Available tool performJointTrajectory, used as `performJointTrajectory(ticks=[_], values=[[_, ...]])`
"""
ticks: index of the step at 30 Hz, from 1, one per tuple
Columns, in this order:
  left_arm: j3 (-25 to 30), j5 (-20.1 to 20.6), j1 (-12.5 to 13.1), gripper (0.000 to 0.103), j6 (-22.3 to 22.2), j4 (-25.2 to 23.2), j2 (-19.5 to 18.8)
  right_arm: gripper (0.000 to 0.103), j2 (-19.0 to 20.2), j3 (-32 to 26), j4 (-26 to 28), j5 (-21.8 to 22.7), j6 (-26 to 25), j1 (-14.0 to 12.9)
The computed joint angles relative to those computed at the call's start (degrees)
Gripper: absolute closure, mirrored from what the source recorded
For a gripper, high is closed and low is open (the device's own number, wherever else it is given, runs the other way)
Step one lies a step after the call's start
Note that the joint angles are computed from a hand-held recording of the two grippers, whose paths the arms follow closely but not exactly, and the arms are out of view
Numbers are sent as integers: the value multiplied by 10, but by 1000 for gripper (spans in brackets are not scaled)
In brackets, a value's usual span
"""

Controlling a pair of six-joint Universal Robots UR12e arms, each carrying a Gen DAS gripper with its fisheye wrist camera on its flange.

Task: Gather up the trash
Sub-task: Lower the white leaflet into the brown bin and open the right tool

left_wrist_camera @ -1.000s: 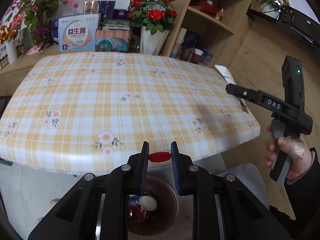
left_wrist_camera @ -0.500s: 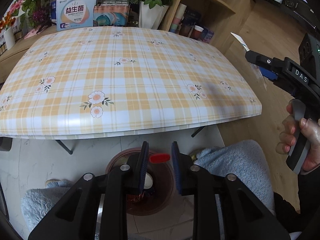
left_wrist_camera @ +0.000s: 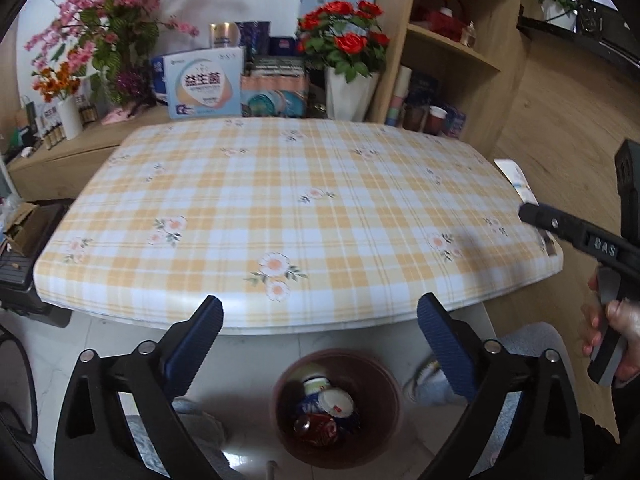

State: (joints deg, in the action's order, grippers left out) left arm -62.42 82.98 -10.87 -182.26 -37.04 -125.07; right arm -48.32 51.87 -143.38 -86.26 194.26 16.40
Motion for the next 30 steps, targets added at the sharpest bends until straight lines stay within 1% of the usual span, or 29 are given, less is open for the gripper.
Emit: performJointTrajectory(ticks=[4,7,11,14,22,27,30], values=[[-12,12,8,6,-23,27,7,30,-4,4,5,14,-16,4],[-23,28,12,6,-40,48,14,30,-9,11,9,24,-24,7],[-41,41,17,6,-59,72,25,30,-12,16,19,26,-37,13],[-53,55,20,6,-66,79,32,30,-15,20,27,29,-43,17],[-84,63,30,6,-90,97,50,30,-10,18,53,49,-56,28],[-92,63,32,6,-93,100,54,29,1,3,92,72,-71,36],[-91,62,32,6,-93,95,53,27,10,-9,122,86,-78,39]])
